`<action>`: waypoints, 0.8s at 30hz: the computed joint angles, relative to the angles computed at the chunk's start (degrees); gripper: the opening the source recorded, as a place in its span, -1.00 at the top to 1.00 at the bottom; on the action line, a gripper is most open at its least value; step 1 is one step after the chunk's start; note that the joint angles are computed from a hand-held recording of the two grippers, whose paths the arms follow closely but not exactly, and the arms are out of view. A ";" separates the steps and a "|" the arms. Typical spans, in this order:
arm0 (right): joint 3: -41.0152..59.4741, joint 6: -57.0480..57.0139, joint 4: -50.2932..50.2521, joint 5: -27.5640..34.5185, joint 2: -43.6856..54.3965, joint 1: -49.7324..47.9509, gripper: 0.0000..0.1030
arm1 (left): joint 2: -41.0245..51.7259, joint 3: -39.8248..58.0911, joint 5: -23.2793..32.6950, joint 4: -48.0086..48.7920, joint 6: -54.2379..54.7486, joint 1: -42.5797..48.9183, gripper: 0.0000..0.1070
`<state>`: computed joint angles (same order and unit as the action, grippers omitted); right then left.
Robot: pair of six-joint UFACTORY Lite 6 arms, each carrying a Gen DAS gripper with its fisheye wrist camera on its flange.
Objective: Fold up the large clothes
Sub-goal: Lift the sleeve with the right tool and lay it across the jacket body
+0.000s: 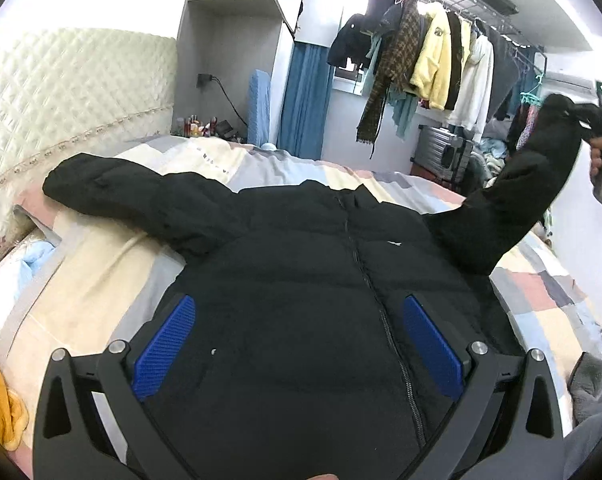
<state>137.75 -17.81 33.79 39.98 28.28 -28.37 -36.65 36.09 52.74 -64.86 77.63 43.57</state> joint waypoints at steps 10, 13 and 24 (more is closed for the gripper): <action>-18.36 14.42 -20.37 -12.96 -9.19 27.69 0.85 | 2.39 -2.58 -0.67 -2.13 5.29 1.38 -0.92; -21.91 19.49 -25.84 -16.70 -7.54 35.09 0.83 | 5.15 -2.63 -2.01 -2.94 7.27 1.19 -0.92; -24.33 23.85 -31.48 -26.97 10.40 52.05 0.78 | 16.04 1.38 -2.09 -7.52 14.74 7.64 -0.92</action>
<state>113.41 6.04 2.31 13.01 38.68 23.68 -20.61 37.47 50.65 -72.38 92.37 51.21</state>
